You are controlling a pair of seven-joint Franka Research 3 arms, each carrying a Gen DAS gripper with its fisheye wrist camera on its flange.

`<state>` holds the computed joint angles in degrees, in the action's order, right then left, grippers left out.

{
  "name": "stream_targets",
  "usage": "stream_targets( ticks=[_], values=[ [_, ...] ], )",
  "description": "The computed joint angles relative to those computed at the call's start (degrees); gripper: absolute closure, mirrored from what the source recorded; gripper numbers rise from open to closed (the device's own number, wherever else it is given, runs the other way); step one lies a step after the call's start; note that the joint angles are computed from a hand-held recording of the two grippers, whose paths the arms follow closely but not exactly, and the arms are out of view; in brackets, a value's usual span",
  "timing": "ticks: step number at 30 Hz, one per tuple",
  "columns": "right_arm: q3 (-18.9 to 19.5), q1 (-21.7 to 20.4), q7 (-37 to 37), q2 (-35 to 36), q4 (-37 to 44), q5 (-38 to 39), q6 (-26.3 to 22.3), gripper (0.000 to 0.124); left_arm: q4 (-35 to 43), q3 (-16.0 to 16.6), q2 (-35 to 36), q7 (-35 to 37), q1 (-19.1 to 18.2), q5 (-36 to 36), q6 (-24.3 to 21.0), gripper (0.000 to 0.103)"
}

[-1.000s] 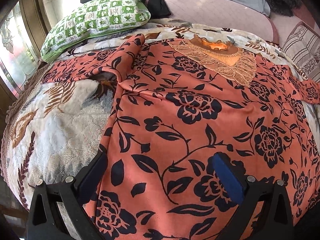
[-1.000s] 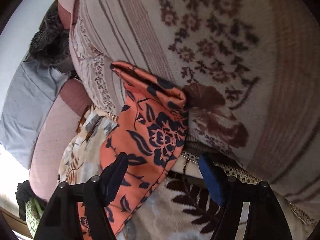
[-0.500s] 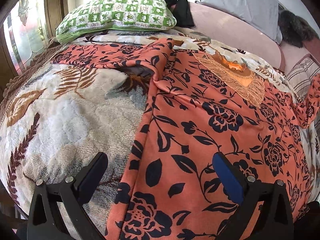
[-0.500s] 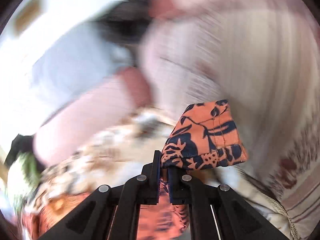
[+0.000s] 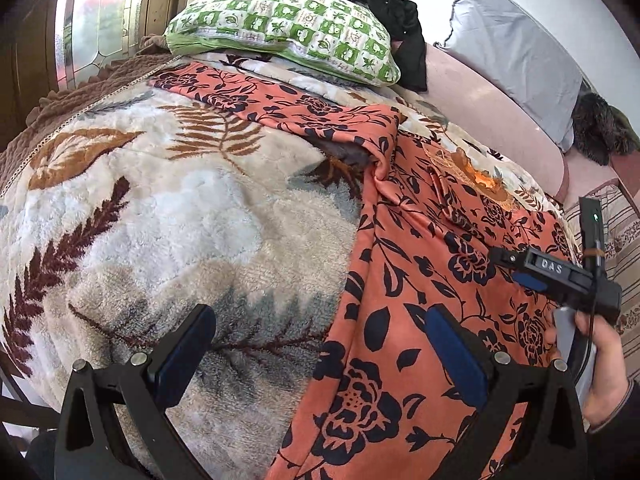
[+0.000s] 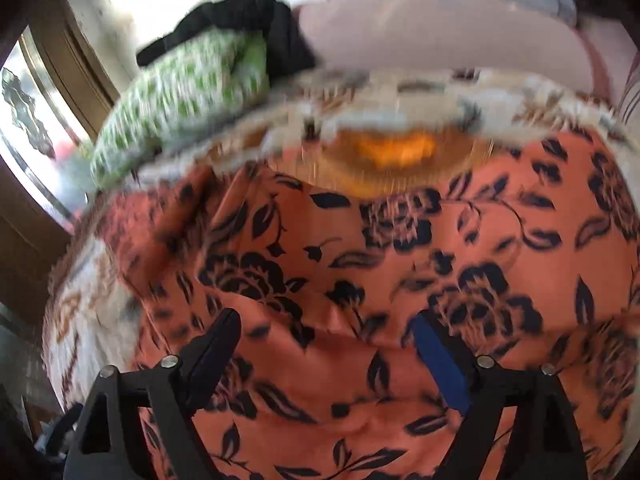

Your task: Fold small clothes

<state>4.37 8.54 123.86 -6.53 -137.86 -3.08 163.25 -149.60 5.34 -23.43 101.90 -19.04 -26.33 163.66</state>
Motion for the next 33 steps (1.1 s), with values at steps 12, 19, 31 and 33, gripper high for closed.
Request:
stream_targets(
  ticks=[12, 19, 31, 33],
  values=[
    [-5.5, -0.1, -3.0, -21.0, -17.2, 14.2, 10.8, 0.034, 0.5, -6.4, 3.4, -6.3, 5.1, 8.6, -2.8, 0.000],
    [-12.9, 7.8, -8.5, -30.2, -27.9, 25.4, 18.4, 0.034, 0.6, -5.4, -0.4, -7.7, 2.4, 12.7, -4.1, 0.000],
    [-26.0, 22.6, -19.8, -30.3, -30.1, 27.9, 26.8, 0.034, 41.3, 4.0, 30.1, 9.6, -13.7, -19.3, -23.9, 0.003],
    [-29.5, 25.7, -20.3, -30.8, -30.1, 27.8, 28.0, 0.034, 44.3, 2.7, 33.8, 6.2, -12.5, -18.6, -24.7, 0.011]
  ],
)
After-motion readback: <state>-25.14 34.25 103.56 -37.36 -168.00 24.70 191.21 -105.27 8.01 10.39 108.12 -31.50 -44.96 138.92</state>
